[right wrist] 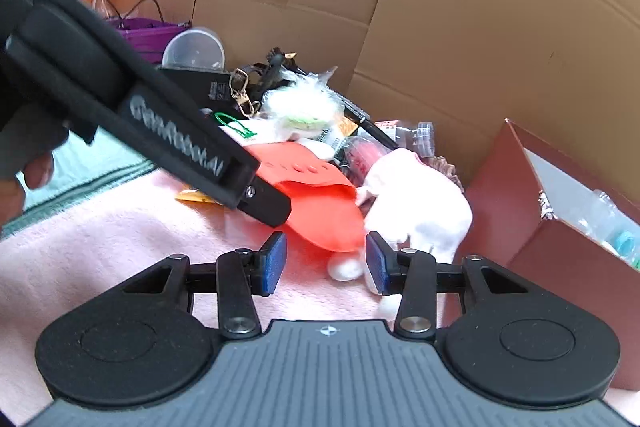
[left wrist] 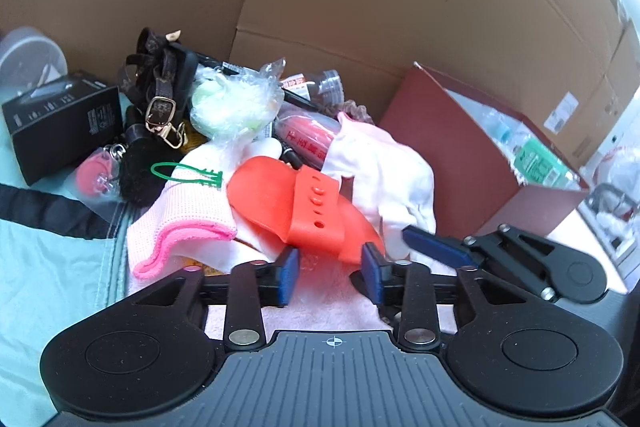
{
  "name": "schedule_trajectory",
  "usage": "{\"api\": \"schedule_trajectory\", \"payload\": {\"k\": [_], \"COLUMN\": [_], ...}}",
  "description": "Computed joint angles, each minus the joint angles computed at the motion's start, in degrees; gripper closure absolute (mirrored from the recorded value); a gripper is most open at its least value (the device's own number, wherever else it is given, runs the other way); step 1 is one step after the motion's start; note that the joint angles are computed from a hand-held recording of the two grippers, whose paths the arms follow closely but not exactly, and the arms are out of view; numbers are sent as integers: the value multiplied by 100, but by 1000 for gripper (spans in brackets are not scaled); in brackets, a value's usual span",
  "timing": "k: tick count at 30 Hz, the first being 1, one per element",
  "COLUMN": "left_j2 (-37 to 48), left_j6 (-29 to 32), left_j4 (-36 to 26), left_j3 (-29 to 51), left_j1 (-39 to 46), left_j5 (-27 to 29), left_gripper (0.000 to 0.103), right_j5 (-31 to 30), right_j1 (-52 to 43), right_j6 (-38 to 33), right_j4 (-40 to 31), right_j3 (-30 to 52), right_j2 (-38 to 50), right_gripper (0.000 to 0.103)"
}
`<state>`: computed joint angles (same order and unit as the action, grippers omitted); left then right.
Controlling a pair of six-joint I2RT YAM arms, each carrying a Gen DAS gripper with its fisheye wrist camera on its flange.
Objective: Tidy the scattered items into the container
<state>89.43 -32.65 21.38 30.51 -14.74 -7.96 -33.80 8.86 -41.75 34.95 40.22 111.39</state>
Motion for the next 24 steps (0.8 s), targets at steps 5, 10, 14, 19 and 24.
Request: {"api": "schedule_trajectory", "payload": {"k": [5,10,14,19,24], "left_j2": [189,326,255,328,627], "left_j6": [113,281,246,321,450], "left_j4": [-134,-420,-436,-675,-892], "left_j3": [314,629,638,896,1288], "left_j1": [34,12,50,36,-105], "left_j5": [-99,-175,-112,-75,-275], "left_gripper": [50,63,58,56,49], "right_j5": [216,389,290,-66,-253], "right_j1": [245,353,258,33,-87], "right_j6": [-250,-19,83,303,514], "right_j4": [220,270,197,25,-164], "right_j3": [60,249,232,196,278], "right_j2": [197,352,264,101,49], "right_gripper": [61,77,82,87,89]}}
